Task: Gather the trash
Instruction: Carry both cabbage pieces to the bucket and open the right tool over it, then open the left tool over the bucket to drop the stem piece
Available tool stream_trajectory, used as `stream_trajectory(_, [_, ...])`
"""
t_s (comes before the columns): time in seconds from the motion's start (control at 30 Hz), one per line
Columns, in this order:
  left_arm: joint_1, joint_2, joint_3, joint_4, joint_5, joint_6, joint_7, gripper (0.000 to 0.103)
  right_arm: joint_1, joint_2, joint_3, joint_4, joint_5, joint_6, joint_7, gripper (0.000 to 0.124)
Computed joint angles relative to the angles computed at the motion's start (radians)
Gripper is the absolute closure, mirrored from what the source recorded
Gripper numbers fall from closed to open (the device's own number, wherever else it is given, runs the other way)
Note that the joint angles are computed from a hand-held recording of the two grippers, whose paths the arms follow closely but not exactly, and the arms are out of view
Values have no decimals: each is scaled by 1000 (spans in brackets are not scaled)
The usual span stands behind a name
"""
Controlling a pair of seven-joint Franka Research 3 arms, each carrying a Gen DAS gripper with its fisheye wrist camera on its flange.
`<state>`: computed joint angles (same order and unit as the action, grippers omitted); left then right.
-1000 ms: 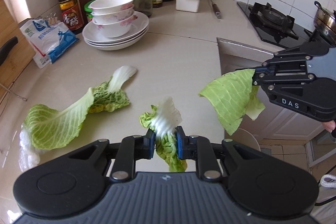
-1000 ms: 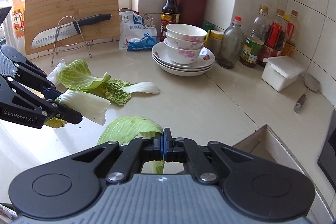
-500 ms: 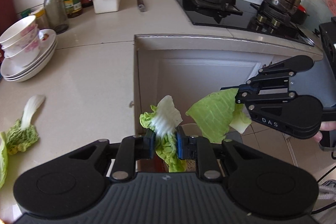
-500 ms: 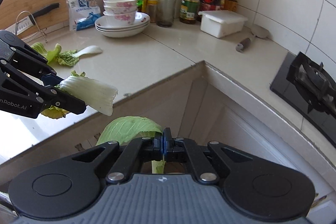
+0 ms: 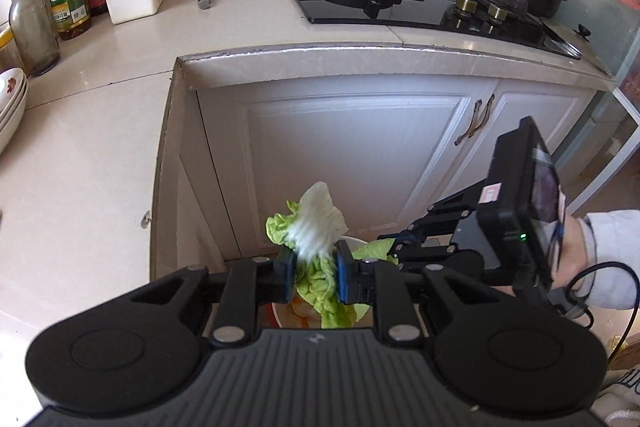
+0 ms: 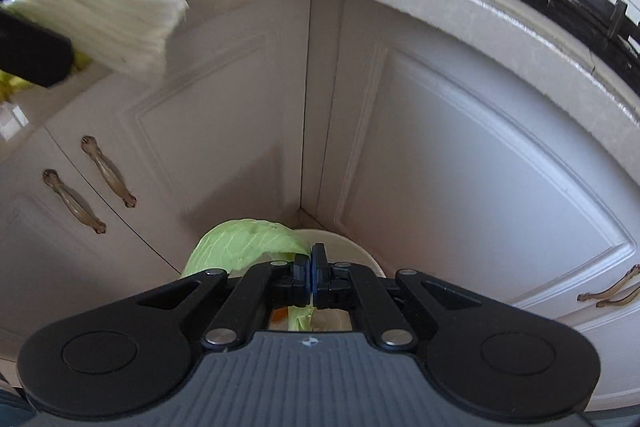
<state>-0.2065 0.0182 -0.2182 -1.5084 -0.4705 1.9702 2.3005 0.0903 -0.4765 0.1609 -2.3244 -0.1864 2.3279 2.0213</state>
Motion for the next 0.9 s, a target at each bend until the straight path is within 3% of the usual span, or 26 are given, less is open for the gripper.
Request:
stream_trajectory(0.4, [-23,16,-18,-30,60,28,-68,85,3,120,-21,-42,-11,91,26,121])
stream_trajectory(0.47, [-26,25,-21,-27,69,25,-78,85,5,130,-26,-48,-10,103,32,114])
stream_trajectory(0.53, [-29,26,-24,-31,80,29,-84,85,5,136,-24,-49,-22,104,42,86])
stream_trajectory(0.7, [-36,34,-30,-38,92,30,-97,85,3,108,-26,-78,-38,126,59,53])
stream_trajectory(0.9, [-49,47,-41,-54,110,43,-112,85,-18,64,-8,-109,-62,126,98,37])
